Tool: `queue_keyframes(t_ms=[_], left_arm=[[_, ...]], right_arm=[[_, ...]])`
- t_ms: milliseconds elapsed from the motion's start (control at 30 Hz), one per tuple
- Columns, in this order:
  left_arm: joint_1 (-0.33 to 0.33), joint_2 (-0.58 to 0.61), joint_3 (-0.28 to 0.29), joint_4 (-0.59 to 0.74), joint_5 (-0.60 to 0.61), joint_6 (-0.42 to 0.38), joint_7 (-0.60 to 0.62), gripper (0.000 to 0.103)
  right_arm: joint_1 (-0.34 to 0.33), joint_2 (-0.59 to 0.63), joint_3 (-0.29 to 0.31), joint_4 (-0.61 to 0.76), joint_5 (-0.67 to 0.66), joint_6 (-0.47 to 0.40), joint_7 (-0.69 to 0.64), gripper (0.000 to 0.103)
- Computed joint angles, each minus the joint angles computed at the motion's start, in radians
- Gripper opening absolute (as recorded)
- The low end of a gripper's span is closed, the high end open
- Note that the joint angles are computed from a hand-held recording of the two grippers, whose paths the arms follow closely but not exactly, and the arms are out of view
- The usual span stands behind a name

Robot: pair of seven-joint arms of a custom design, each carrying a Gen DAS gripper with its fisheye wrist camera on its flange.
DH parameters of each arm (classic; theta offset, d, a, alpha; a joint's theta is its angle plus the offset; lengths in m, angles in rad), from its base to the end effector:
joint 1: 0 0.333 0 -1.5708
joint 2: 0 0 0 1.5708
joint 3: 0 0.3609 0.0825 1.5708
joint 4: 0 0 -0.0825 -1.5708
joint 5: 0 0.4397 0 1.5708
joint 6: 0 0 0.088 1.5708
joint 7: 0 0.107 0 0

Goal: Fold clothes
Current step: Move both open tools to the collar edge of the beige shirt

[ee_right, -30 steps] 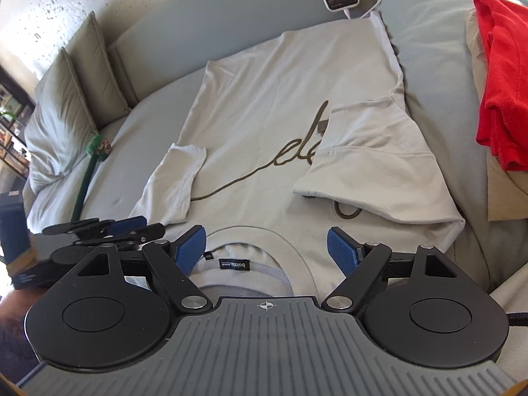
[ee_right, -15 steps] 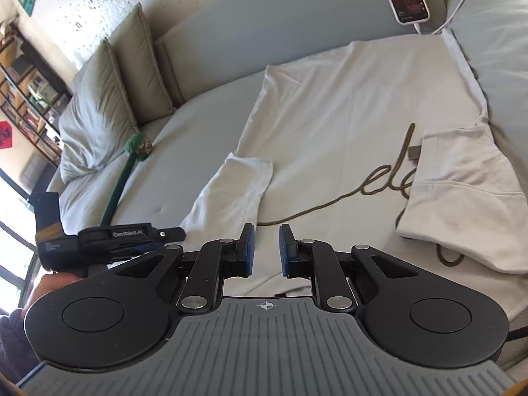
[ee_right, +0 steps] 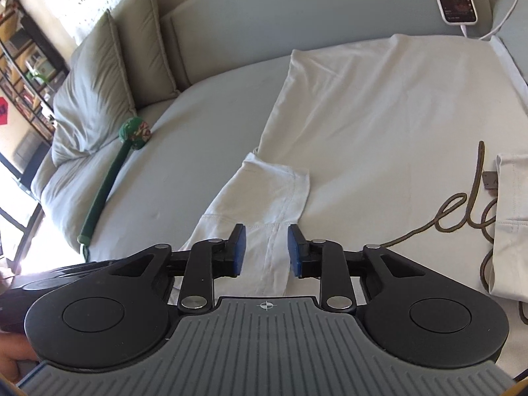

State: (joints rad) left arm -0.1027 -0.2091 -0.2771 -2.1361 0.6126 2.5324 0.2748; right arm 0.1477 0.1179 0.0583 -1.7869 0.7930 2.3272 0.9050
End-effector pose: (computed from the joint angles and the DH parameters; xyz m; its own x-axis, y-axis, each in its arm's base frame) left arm 0.5335 -0.2314 0.5821 0.3894 -0.8937 0.2228 -0.6063 -0.4308 -0.6685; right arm 0.6758 0.1520 0.5591 0.5050 -0.7641 -0.4014 -0.7825 -0.2090 -0.5865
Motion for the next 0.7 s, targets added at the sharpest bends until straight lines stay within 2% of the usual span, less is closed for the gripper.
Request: queue_keyframes(t_ms=[67,100,233,300,333,400,467,533,600,700], left_arm=[[-0.006,0.016,-0.003,0.017,0.015,0.047,0.019,0.027],[-0.011,0.033,-0.007,0.037,0.021,0.044,0.039,0.028],[-0.043,0.130,-0.011,0.141,0.062,-0.055,0.116,0.036],[-0.066,0.176,0.003,0.178,0.063,-0.099,0.135,0.037],[-0.076,0.194,0.012,0.188,0.047,-0.108,0.142,0.036],[-0.094,0.222,0.030,0.199,-0.023,-0.108,0.177,0.032],[-0.108,0.227,0.039,0.189,-0.120,-0.091,0.232,0.031],[-0.133,0.214,0.032,0.188,-0.113,-0.134,0.287,0.031],[-0.156,0.195,0.021,0.196,-0.112,-0.196,0.329,0.031],[-0.173,0.174,0.010,0.181,-0.077,-0.167,0.286,0.034]], right_arm=[[-0.003,-0.030,-0.011,-0.027,-0.038,0.025,0.010,0.039],[-0.009,-0.048,-0.019,-0.041,-0.051,0.032,0.010,0.039],[-0.036,-0.102,-0.063,-0.104,-0.147,0.107,0.100,0.040],[-0.053,-0.102,-0.083,-0.127,-0.210,0.158,0.182,0.050],[-0.062,-0.090,-0.089,-0.128,-0.231,0.168,0.201,0.052],[-0.084,-0.051,-0.096,-0.122,-0.207,0.173,0.158,0.050],[-0.099,-0.037,-0.093,-0.131,-0.243,0.154,0.123,0.050],[-0.108,-0.063,-0.089,-0.171,-0.269,0.151,0.041,0.051],[-0.111,-0.112,-0.091,-0.205,-0.297,0.092,-0.032,0.052],[-0.110,-0.174,-0.111,-0.231,-0.243,0.023,-0.109,0.050]])
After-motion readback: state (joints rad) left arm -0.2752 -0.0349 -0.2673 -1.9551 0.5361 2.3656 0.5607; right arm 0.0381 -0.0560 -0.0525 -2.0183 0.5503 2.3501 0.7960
